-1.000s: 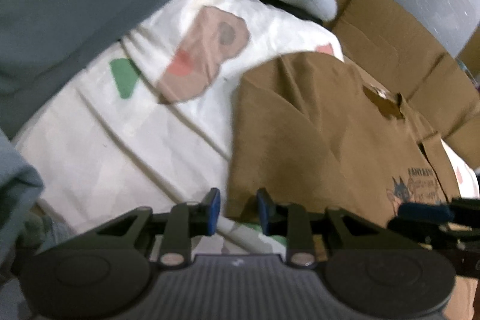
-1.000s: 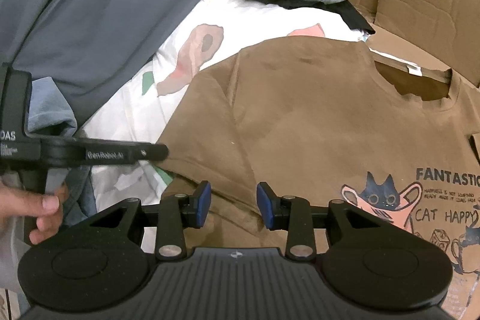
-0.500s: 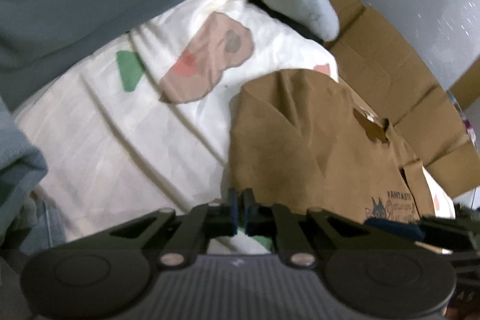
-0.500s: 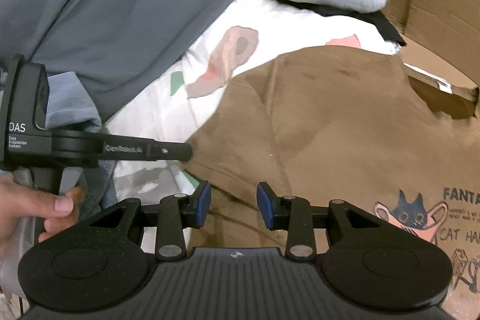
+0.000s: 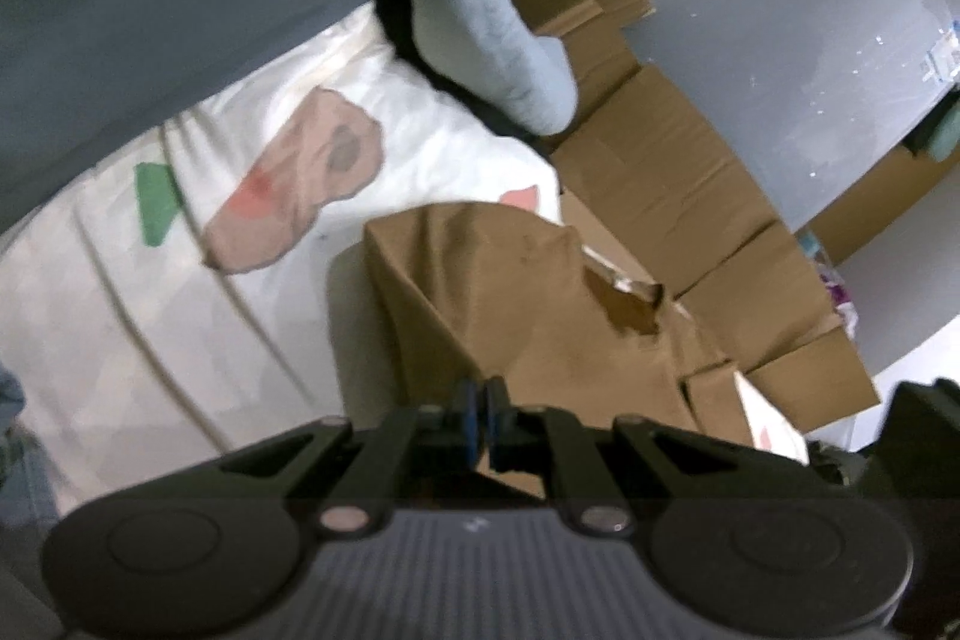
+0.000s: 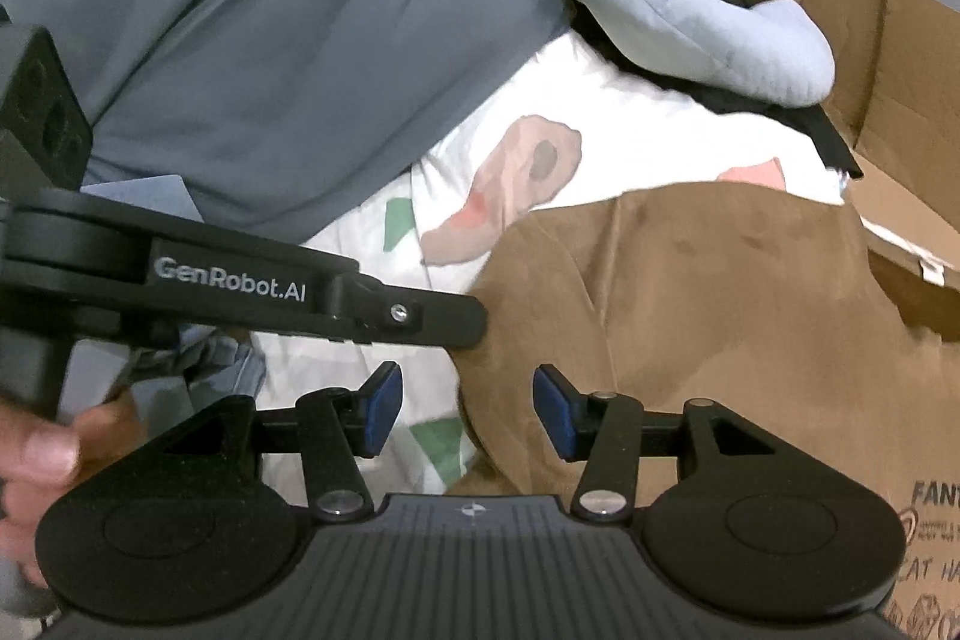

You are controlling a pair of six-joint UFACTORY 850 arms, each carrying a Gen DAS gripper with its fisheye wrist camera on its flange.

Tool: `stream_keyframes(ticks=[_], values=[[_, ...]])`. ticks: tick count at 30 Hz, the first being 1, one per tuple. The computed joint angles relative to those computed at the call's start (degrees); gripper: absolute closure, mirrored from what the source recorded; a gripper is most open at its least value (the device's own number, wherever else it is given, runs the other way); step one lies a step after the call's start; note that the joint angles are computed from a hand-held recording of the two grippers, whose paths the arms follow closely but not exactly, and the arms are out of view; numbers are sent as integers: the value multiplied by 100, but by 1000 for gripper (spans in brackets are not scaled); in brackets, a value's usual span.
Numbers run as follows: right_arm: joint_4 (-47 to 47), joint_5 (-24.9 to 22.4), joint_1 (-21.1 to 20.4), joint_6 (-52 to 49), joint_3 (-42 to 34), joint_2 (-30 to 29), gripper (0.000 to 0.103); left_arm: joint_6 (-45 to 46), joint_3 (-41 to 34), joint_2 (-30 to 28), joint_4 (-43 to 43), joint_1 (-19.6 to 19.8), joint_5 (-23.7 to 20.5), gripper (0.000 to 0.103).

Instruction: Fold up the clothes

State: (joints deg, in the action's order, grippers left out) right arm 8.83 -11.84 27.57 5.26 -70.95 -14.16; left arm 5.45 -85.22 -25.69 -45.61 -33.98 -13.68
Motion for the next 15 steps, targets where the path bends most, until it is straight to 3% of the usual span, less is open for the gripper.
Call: stream_keyframes(ticks=[5,8,10,12,13,15], values=[[-951,103,15,796,-52,-68,48,267,-142,-53,-311,-54,-29,100],[-658,192,-42,488,-19,-49,52,320,-253,-117,-337,-98,-4,100],[-474,234,-85,301,-1,-43,66,-54,-375,-175,82,-134,-29,100],[-400,232,-151,281,29,-24,93,-392,-485,-218,494,-166,-36,99],[-362,230,-184,271,43,-15,99,-578,-520,-227,691,-178,-15,99],[-51,273,-267,9,103,37,100,-979,-581,-239,1102,-199,32,97]])
